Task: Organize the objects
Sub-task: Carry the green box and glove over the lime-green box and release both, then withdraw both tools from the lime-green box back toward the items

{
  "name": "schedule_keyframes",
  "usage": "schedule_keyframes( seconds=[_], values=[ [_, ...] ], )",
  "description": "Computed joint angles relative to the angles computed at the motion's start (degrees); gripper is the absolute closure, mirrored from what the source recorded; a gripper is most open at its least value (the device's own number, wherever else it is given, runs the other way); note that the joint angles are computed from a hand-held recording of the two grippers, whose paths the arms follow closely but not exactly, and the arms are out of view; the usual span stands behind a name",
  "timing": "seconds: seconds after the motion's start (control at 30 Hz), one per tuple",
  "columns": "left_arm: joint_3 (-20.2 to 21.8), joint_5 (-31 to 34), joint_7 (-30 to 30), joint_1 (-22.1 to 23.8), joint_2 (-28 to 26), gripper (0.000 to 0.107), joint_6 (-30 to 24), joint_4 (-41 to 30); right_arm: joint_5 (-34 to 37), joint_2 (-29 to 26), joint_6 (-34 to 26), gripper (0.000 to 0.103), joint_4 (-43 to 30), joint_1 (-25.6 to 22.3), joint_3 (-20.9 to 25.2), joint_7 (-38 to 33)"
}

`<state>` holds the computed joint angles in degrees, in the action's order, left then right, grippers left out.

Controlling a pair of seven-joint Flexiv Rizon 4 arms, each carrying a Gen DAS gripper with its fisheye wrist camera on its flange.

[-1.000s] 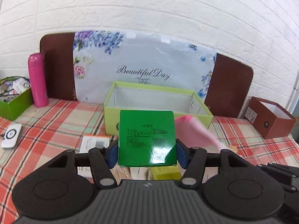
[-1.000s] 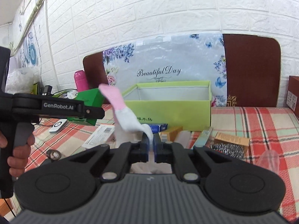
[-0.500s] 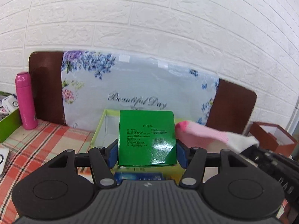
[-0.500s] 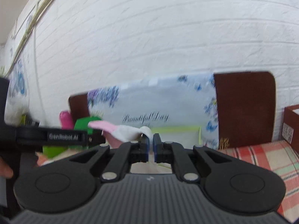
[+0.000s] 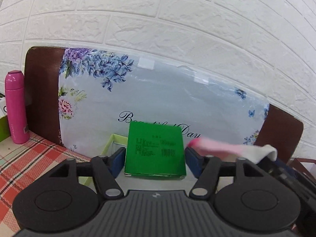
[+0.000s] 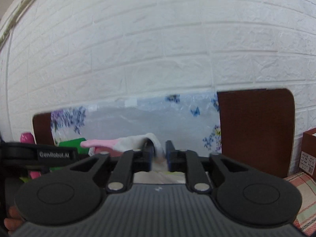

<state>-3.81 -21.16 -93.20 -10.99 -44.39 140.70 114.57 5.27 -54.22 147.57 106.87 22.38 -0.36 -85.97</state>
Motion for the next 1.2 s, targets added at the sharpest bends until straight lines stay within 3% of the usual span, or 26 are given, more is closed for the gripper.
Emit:
schedule_keyframes(
  seconds=[0.03, 0.07, 0.17, 0.23, 0.37, 0.47, 0.6, 0.73, 0.8, 0.93, 1.03, 1.1, 1.2],
  values=[
    [0.1, -0.9, 1.0, -0.1, -0.2, 0.011, -2.4, -0.6, 0.0, -0.7, -1.1, 0.017, -0.5, 0.0, 0.1, -0.6],
    [0.3, -1.2, 1.6, -0.2, -0.3, 0.011, -3.8, -0.9, -1.0, -2.2, 0.9, 0.014, -1.0, -0.1, -0.1, -0.5],
    [0.3, 0.5, 1.7, 0.7, -1.4, 0.011, -4.9, -1.2, -1.8, -3.4, 0.5, 0.014, -1.0, 0.1, -0.4, -1.5],
    [0.0, 0.3, 1.2, 1.1, -1.6, 0.011, -6.1, -1.2, -6.3, -3.1, -0.2, 0.014, -0.1, -2.6, 1.6, 1.5],
    [0.3, -0.2, 0.8, 1.3, -1.6, 0.011, -9.7, -1.6, -6.0, -2.2, -2.7, 0.011, 0.4, -1.8, 0.9, 1.8],
    [0.8, 1.1, 0.7, 1.3, -1.8, 0.011, -9.4, -1.0, -10.6, -2.2, -0.7, 0.011, 1.9, -4.7, 3.2, 4.9],
    [1.3, 0.9, 0.7, 0.6, -1.1, 0.011, -8.3, 0.2, -15.8, 0.3, -7.9, 0.009, 4.1, -6.2, 2.9, 7.8],
    [1.5, 0.4, 0.1, 0.4, 0.0, 0.011, -7.8, 1.7, -11.8, 0.2, -8.5, 0.008, 4.2, -2.8, 0.1, 2.9],
    [2.3, -1.4, 0.8, -0.7, 0.0, 0.011, -7.9, 1.8, -12.9, 1.1, -11.4, 0.002, 4.3, -1.8, -1.1, 0.2],
    [3.2, -3.8, 3.1, -2.2, 0.0, 0.011, -9.0, 1.5, -8.5, 1.0, -17.2, 0.003, 3.1, 4.3, -6.1, -8.6],
    [3.1, -3.4, 4.0, -2.1, 0.4, 0.011, -9.0, 2.3, -8.1, 0.6, -14.5, 0.023, 4.7, 6.0, -6.8, -15.7],
    [2.6, -2.4, 3.5, -1.5, 0.9, 0.011, -8.5, 3.2, -7.9, 1.2, -13.6, 0.042, 6.2, 6.1, -6.2, -19.2],
    [2.2, -2.5, 2.7, -1.5, 1.9, 0.011, -8.2, 4.9, -8.8, 3.2, -14.3, 0.056, 8.4, 4.3, -3.6, -20.9]
  ],
)
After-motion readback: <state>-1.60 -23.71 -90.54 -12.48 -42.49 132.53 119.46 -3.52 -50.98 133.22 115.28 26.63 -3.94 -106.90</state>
